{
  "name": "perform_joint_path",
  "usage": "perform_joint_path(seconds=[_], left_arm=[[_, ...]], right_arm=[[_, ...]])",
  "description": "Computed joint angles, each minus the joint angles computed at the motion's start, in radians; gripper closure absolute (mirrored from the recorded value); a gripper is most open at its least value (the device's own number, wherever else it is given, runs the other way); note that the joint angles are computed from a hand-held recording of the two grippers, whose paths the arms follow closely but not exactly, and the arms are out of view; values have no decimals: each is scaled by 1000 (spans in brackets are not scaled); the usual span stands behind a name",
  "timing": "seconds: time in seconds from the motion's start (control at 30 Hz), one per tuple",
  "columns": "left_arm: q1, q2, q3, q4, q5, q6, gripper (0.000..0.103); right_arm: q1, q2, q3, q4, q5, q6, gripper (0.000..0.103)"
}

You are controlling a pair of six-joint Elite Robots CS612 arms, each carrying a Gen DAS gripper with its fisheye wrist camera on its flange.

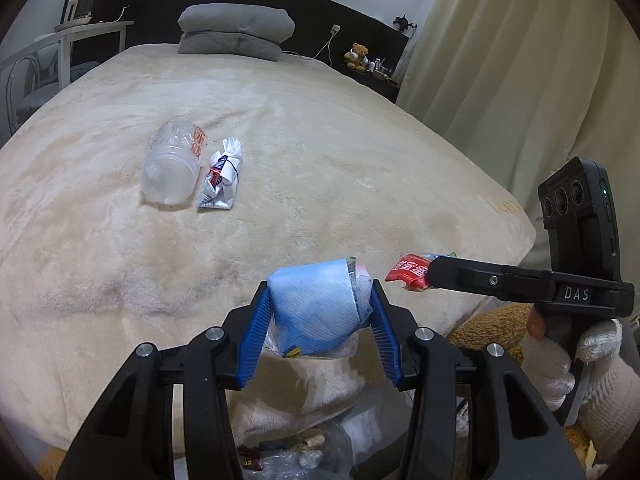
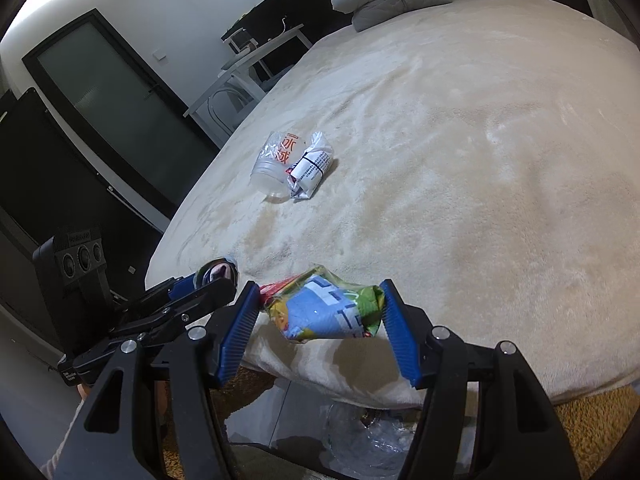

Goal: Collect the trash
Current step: 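Carry both held items off the bed edge down over the clear bowl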

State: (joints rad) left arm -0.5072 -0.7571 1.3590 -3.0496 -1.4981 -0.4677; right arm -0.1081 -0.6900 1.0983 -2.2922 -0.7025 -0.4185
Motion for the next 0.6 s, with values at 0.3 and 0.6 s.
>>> perform_joint_path(seconds=[0.3,0.6], left_arm=[[-37,-36,86,-51,27,-11,56],[-59,-58,141,-67,43,-30,56]], right_arm=[[-18,-49,101,-51,12,-6,42],[-27,-94,202,-140,-26,-16,42]])
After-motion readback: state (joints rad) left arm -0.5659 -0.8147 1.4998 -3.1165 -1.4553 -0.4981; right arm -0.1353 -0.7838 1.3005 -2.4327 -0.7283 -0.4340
